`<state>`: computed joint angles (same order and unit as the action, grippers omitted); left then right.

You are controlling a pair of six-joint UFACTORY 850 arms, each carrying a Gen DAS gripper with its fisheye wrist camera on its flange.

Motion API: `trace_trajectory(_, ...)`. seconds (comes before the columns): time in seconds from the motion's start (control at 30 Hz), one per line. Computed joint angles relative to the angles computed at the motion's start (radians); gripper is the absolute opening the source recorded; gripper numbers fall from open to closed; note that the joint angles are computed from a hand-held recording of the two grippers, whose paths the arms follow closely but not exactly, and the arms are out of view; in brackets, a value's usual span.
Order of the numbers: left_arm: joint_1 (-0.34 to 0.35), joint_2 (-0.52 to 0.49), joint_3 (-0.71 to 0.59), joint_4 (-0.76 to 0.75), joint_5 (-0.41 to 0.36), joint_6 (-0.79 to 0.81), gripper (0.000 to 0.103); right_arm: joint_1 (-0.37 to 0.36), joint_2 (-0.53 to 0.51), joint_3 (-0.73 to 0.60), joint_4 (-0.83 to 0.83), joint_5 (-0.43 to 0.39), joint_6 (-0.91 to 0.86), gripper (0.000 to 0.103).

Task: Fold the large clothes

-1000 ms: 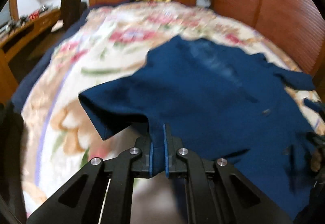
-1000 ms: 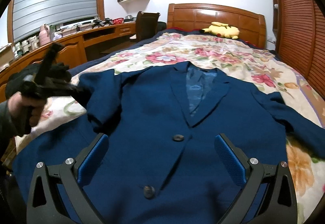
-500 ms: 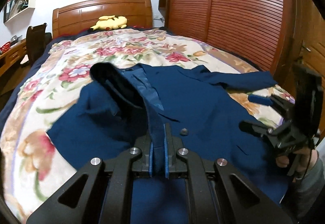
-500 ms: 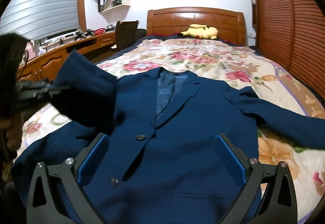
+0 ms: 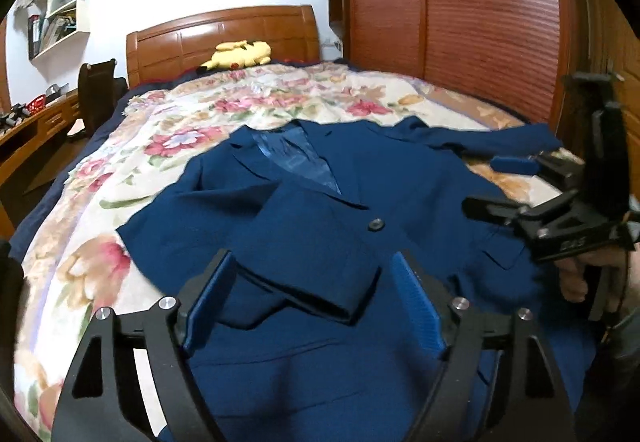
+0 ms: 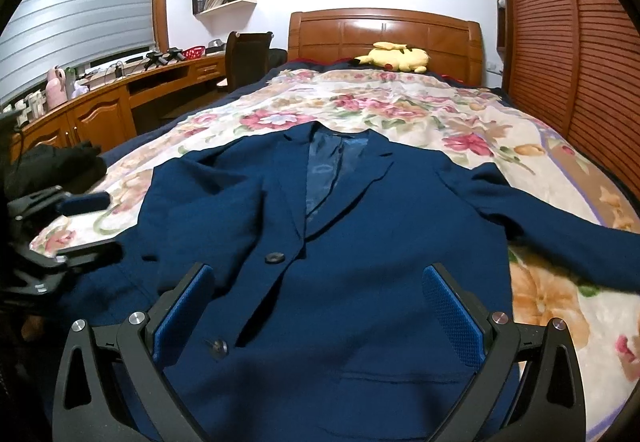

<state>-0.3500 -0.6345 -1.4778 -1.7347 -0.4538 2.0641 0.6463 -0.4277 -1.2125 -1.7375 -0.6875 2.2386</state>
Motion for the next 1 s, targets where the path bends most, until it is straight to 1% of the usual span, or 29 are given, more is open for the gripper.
trace_trajectory(0.1,0.017,0.006,0.018,-0.057,-0.003,0.051,0.082,-0.003,-0.010,-0.014,-0.013,0.013,-0.006,0.103)
trace_trajectory(0.2,0.030,0.003,0.028,-0.102,0.019,0.079,0.082,-0.010,-0.013,-0.018,-0.068,0.047,0.024,0.102)
trace_trajectory(0.3,0.048,-0.014,0.018,-0.064,0.025,0.022,0.082,-0.009,-0.026,-0.035,-0.120,0.076,0.038,0.099)
trace_trajectory(0.37,0.053,-0.015,0.021,-0.076,0.035,0.033,0.082,-0.009,-0.039,-0.054,-0.140,0.094,0.034,0.097)
trace_trajectory(0.4,0.059,-0.015,0.024,-0.084,0.032,0.038,0.082,-0.011,-0.045,-0.061,-0.152,0.105,0.038,0.094)
trace_trajectory(0.47,0.069,-0.017,0.025,-0.079,0.023,0.026,0.082,-0.015,-0.062,-0.082,-0.174,0.138,0.038,0.084)
trace_trajectory(0.5,0.074,-0.017,0.026,-0.080,0.023,0.024,0.082,-0.018,-0.073,-0.095,-0.176,0.154,0.024,0.075)
trace_trajectory(0.53,0.078,-0.017,0.027,-0.086,0.025,0.029,0.082,-0.022,-0.086,-0.112,-0.166,0.168,-0.003,0.070)
trace_trajectory(0.57,0.082,-0.019,0.026,-0.084,0.026,0.028,0.082,-0.024,-0.100,-0.128,-0.144,0.177,-0.036,0.068)
trace_trajectory(0.6,0.087,-0.021,0.024,-0.077,0.026,0.019,0.082,-0.027,-0.112,-0.141,-0.130,0.189,-0.059,0.063)
trace_trajectory(0.63,0.092,-0.024,0.022,-0.070,0.021,0.009,0.082,-0.031,-0.122,-0.151,-0.123,0.206,-0.071,0.060)
trace_trajectory(0.7,0.103,-0.030,0.016,-0.040,0.002,-0.029,0.082,-0.038,-0.139,-0.180,-0.084,0.226,-0.120,0.060)
trace_trajectory(0.87,0.114,-0.034,0.013,-0.032,0.006,-0.035,0.082,-0.054,-0.169,-0.226,-0.028,0.288,-0.194,0.060)
trace_trajectory(1.0,0.123,-0.038,0.009,-0.013,0.002,-0.054,0.082,-0.058,-0.198,-0.269,0.074,0.327,-0.327,0.060)
